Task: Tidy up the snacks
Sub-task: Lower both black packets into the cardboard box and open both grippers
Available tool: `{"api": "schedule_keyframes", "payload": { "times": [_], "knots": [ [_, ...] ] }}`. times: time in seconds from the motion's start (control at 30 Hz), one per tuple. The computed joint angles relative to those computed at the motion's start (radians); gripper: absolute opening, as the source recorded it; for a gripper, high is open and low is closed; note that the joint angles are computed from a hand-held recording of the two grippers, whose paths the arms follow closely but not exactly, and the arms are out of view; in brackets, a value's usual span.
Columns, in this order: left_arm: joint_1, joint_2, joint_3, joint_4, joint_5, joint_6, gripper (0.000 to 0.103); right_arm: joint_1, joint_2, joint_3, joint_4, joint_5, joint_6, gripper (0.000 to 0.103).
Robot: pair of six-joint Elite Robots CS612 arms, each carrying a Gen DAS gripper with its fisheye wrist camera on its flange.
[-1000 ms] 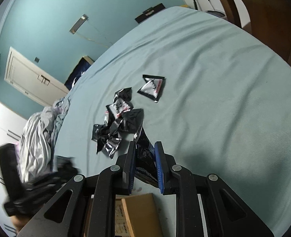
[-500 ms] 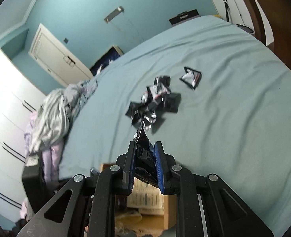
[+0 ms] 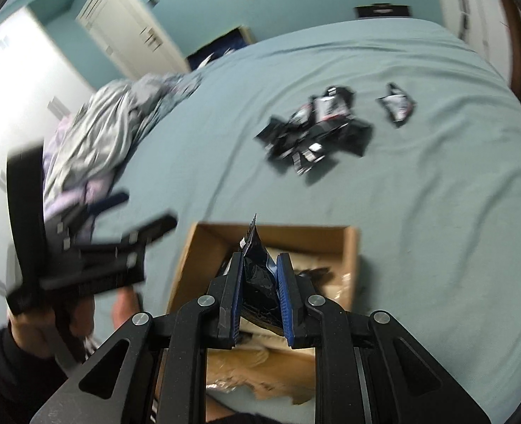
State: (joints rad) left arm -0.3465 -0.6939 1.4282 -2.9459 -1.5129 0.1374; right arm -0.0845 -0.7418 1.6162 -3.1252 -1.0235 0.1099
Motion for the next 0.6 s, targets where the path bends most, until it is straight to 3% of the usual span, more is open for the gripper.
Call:
{"api": "schedule_keyframes", "payload": {
  "times": [0.1, 0.2, 0.27, 0.3, 0.37, 0.5, 0.6],
  "knots": [
    [0.002, 0.005, -0.007, 0.005, 0.002, -0.005, 0.094, 0.009, 0.0, -0.014, 0.059, 0.013, -0.073, 0.018],
    [-0.002, 0.005, -0.003, 0.002, 0.024, 0.009, 0.094, 0.011, 0.008, -0.039, 0.118, 0.041, -0.086, 0.019],
    [-0.005, 0.006, 0.0, -0.004, 0.036, 0.024, 0.094, 0.008, 0.018, -0.055, 0.15, 0.054, -0.039, 0.026],
    [-0.006, 0.005, 0.002, -0.007, 0.038, 0.028, 0.094, 0.004, 0.023, -0.062, 0.161, 0.052, -0.001, 0.04],
    [-0.01, 0.003, 0.008, -0.015, 0.047, 0.041, 0.094, 0.001, 0.025, -0.059, 0.138, 0.036, 0.054, 0.059],
    [-0.015, 0.0, 0.015, -0.021, 0.057, 0.06, 0.094, -0.01, 0.024, -0.05, 0.07, 0.016, 0.134, 0.062],
    [-0.014, -0.002, 0.015, -0.007, 0.046, 0.055, 0.094, -0.005, 0.015, -0.039, 0.045, -0.062, 0.162, 0.063]
  ]
}}
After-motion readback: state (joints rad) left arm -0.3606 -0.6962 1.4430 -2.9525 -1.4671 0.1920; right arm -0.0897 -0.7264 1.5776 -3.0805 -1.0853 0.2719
